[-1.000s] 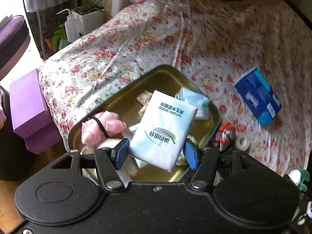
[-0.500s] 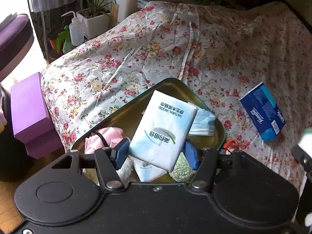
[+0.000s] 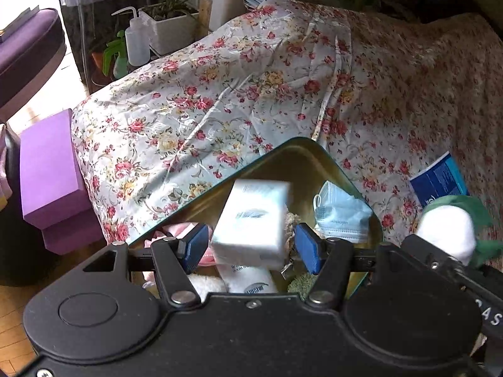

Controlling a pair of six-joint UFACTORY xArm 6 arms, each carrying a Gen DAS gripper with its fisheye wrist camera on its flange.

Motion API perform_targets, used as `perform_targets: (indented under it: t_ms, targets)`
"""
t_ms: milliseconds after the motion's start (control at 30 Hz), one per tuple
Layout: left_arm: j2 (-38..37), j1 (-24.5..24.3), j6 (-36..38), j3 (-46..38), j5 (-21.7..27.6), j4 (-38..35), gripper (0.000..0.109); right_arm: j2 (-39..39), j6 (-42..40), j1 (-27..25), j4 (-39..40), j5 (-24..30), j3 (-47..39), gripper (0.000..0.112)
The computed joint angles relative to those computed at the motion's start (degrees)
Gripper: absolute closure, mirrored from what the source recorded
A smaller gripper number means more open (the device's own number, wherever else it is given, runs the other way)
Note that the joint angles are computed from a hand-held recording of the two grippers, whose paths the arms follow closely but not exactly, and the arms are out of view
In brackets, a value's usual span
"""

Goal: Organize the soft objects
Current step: 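Lower tissue pack and plush into the tray and open both tools, then reach the right tool to the white tape roll and grasp it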

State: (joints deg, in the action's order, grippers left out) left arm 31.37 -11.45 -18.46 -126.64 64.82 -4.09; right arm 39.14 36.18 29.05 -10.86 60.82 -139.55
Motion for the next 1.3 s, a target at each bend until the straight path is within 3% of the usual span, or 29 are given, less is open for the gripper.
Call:
perform_targets:
  t_ms: [67, 367, 967, 1100, 1200, 1300]
  targets:
    - [0.1, 0.1, -0.1, 0.0, -0.1, 0.1, 0.043, 0.7, 0.0, 0.3, -0.3, 0.3, -0.8, 0.050]
    - [-1.8, 0.1, -0.1, 2.6, -0.2, 0.0, 0.043, -1.5, 1.0, 0.2, -0.9, -1.1, 3.2, 0.048]
    - [-12.4, -2.9, 1.3, 17.9, -6.3, 4.5, 0.040, -22.6, 12.3, -1.2, -13.2, -8.3, 34.2, 0.036]
    - [-15.3, -3.8, 0.7, 22.3, -8.5, 3.5, 0.038, -27.1, 15.9, -1.7, -17.3, -7.8, 40.3, 0.026]
    - [-16.9, -5.2, 2.7, 25.1, -9.1, 1.8, 0.038, -28.9, 17.7, -2.0, -18.8, -6.3, 42.6, 0.025]
    - [-17.9, -7.0, 4.1, 27.0, -9.7, 4.7, 0.037, -30.6, 18.4, -2.7, -18.7, -6.5, 45.5, 0.025]
